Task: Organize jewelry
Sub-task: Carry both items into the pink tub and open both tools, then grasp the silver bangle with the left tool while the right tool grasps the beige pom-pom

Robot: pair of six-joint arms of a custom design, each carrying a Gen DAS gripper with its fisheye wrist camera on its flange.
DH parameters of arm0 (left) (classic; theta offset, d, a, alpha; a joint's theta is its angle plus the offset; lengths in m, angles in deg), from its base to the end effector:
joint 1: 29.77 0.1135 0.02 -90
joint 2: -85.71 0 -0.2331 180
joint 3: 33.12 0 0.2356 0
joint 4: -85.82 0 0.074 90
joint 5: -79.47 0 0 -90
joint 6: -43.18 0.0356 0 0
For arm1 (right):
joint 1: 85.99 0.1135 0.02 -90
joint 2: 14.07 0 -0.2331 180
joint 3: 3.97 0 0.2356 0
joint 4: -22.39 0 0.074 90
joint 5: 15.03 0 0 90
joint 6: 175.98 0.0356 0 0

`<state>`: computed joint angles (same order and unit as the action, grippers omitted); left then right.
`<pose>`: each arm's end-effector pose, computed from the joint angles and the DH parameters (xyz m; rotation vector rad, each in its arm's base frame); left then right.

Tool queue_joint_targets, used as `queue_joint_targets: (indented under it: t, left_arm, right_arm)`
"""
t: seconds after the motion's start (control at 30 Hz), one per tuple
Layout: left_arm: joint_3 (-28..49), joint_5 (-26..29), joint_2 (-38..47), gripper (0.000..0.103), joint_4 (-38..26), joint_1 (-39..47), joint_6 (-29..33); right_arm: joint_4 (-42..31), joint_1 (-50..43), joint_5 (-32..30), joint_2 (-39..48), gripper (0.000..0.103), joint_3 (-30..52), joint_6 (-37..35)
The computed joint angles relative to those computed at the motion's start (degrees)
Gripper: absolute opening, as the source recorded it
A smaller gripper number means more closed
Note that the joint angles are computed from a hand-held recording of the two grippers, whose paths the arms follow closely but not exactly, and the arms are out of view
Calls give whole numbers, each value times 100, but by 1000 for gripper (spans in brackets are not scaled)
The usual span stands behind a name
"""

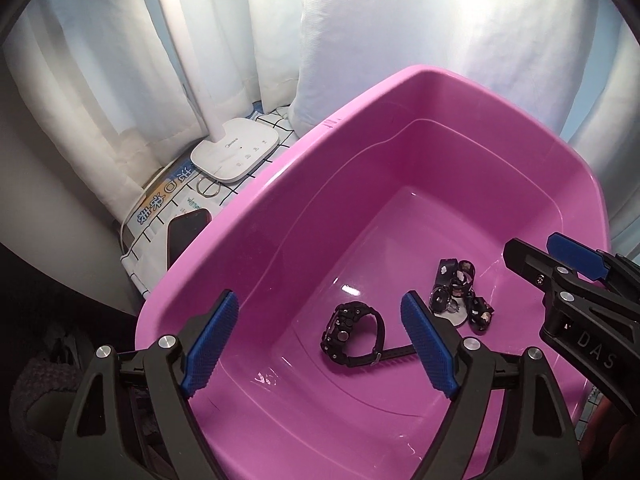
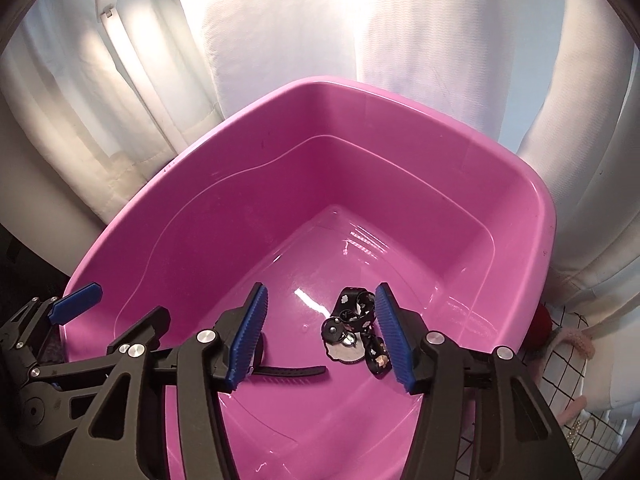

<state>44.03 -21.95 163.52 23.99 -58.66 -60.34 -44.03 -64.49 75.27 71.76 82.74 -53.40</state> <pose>0.2281 -0.1178 0.2420 0.2872 2.6090 0.0123 0.2643 0.1039 0.2498 0.2667 2.7339 0.2643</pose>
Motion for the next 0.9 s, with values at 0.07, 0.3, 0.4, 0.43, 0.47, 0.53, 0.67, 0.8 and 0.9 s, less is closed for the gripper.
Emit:
queue_joint_targets:
  t: [0.07,0.3,0.4,0.43,0.47,0.53,0.67,0.8,0.9]
  left_arm:
    - [-39,-25,-68,82,-19,-43,-29]
    - [-198,-44,-585,82,-236,-327,-299]
    - [-221,-173,-866,82,-371,-624,-480]
    - [-215,-253,-948,82,-413,-757,-546]
    - [-198,-323,-1023,82,-459,-905,-610]
    - [-150,-421,-1135,82,-550,-1222,-749]
    - [-104,-611,-1240,82,-658,-1991,-1095]
    - [-90,-820,-1169,82,-695,-2852,-1496]
    - [-87,-891,-1060,82,-681,-3446,-1822]
  right_arm:
    - [-53,-28,-17,-138,54,-50,11]
    - [-266,131,223,-875,54,-271,172]
    - [-434,181,371,-1358,54,-488,295]
    - [-506,167,394,-1541,54,-573,332]
    - [-600,139,417,-1755,54,-674,363]
    - [-804,43,446,-2203,54,-888,429]
    - [-1397,-195,600,-3176,54,-1301,463]
    - [-2275,-639,643,-4112,54,-1447,269]
    - [-2933,-1470,427,-4793,54,-1511,-246]
